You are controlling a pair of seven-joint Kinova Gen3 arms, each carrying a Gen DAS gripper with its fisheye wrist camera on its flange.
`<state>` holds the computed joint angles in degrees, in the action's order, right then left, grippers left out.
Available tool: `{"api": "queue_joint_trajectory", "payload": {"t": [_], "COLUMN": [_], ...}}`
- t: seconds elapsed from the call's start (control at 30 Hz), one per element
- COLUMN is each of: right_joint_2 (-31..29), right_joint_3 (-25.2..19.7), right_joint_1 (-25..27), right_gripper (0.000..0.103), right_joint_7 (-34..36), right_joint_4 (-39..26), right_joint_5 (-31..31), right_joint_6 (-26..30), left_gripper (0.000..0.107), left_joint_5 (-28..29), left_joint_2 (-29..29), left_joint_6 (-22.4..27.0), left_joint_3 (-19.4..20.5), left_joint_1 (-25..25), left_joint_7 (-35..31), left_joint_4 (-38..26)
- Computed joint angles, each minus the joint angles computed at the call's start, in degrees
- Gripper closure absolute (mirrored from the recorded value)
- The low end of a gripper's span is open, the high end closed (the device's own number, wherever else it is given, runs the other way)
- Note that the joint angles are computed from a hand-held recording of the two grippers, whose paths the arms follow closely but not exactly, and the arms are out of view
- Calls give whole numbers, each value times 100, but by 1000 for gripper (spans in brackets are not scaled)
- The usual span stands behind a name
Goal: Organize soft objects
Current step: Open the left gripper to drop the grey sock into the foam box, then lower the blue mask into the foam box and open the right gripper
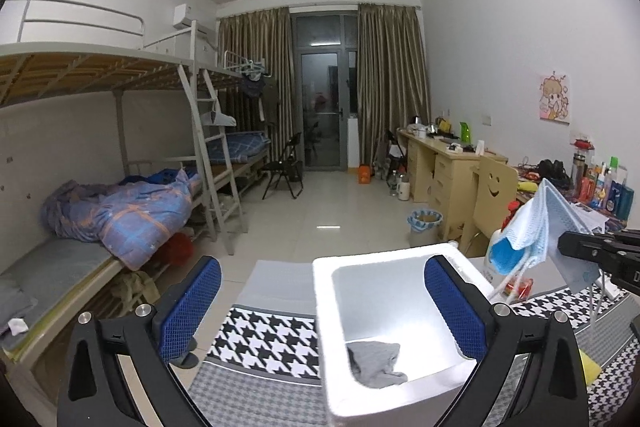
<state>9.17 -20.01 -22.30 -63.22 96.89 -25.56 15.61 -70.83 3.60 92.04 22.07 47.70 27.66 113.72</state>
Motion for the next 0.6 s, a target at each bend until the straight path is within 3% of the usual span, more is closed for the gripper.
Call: {"api": "queue_joint_trajectory", "payload": {"t": [0.3,0.43,0.6], "right_joint_2": [210,332,511], "right_joint_3": [153,385,369], "right_joint_1": [-427,-766,-841], "right_gripper": [98,98,98], "right_joint_7": [-331,-812,-1048], "right_joint_4": [-328,-524,-763], "right_joint_5": [484,964,1191], "right_joint_6": [241,382,583], "left_gripper": [6,6,6], "left_joint_5": [161,211,276], "left_joint_2": [-160,-229,-240], "left_joint_6": [297,291,266], "left_joint_3": [145,210,254], "left_joint_1": [72,93,98], "left_joint_7": [220,359,475], "left_joint_4": [190,296,376]}}
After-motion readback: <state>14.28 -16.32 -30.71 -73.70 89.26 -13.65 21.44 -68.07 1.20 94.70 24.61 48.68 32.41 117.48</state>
